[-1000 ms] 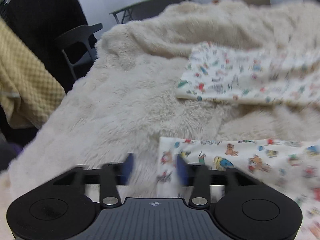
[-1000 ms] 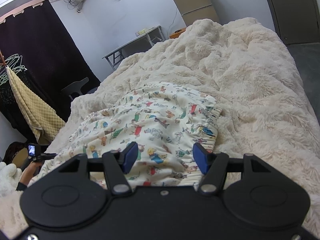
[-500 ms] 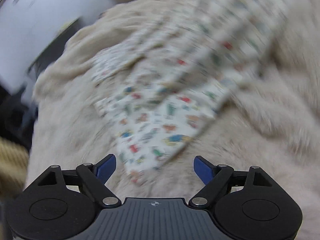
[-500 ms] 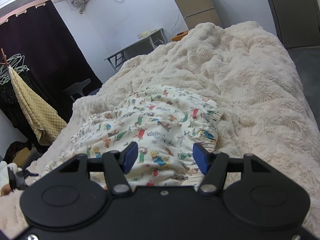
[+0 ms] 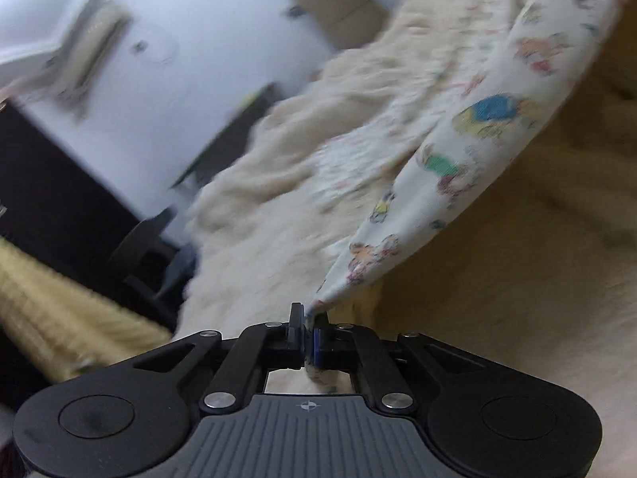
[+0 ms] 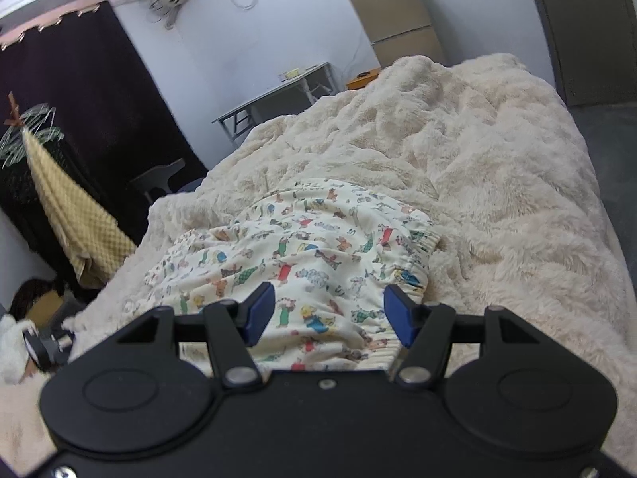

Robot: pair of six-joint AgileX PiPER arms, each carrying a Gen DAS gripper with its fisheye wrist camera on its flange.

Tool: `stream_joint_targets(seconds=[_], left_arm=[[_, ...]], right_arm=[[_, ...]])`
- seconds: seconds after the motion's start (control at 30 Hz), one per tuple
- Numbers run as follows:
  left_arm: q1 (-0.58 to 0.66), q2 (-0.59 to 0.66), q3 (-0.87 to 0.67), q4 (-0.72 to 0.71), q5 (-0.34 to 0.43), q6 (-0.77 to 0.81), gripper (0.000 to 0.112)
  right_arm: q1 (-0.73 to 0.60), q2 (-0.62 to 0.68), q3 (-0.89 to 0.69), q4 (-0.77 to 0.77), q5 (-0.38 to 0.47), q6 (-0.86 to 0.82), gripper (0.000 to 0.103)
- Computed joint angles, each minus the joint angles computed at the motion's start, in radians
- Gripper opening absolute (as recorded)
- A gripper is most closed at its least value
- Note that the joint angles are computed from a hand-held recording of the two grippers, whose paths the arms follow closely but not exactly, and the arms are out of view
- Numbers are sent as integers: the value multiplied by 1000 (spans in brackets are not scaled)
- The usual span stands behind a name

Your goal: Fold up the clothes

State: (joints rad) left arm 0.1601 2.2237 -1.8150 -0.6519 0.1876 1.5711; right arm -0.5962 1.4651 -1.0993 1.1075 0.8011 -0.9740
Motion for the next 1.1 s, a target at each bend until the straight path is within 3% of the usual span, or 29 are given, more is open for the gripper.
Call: stream_joint_targets(seconds=[0.1, 0.13, 0.17, 0.2, 0.3, 0.37, 0.47, 0.53, 0.6, 0.77, 0.87, 1.0, 1.1], left_arm=[[-30, 17, 30, 300, -50, -182, 15], [-40, 8, 35, 382, -18, -249, 29], [-47, -4, 21, 423, 42, -303, 51], [-51, -14, 0, 425, 103, -318, 59], [-42, -71, -5, 222, 201, -166, 65], [-35, -116, -13, 54, 265, -47, 74], [-61, -170, -11, -189, 291, 119, 86], [-98, -190, -25, -287, 317, 170, 88], [-155, -183, -78, -307, 372, 186, 92], [-307, -129, -172, -102, 356, 100, 93], [-356, -95, -231, -110, 394, 115, 93], [-426, -28, -414, -108, 491, 46, 93], [-508, 51, -620, -11, 561, -98, 93]], right_arm=[[7, -69, -12, -110, 63, -52, 60], [9, -94, -13, -142, 79, -64, 61], [14, -111, -11, -160, 83, -72, 62], [18, -128, -9, -178, 86, -79, 62], [-15, -255, 40, -209, 139, -224, 63], [-69, -302, 60, -191, 208, -294, 63], [-142, -351, 102, -115, 310, -412, 63], [-161, -368, 117, -93, 351, -449, 63], [-96, -392, 131, -139, 331, -453, 63], [126, -390, 140, -327, 172, -310, 62], [230, -379, 157, -424, 94, -235, 57], [244, -397, 180, -439, 83, -255, 54], [145, -427, 185, -356, 169, -338, 53]])
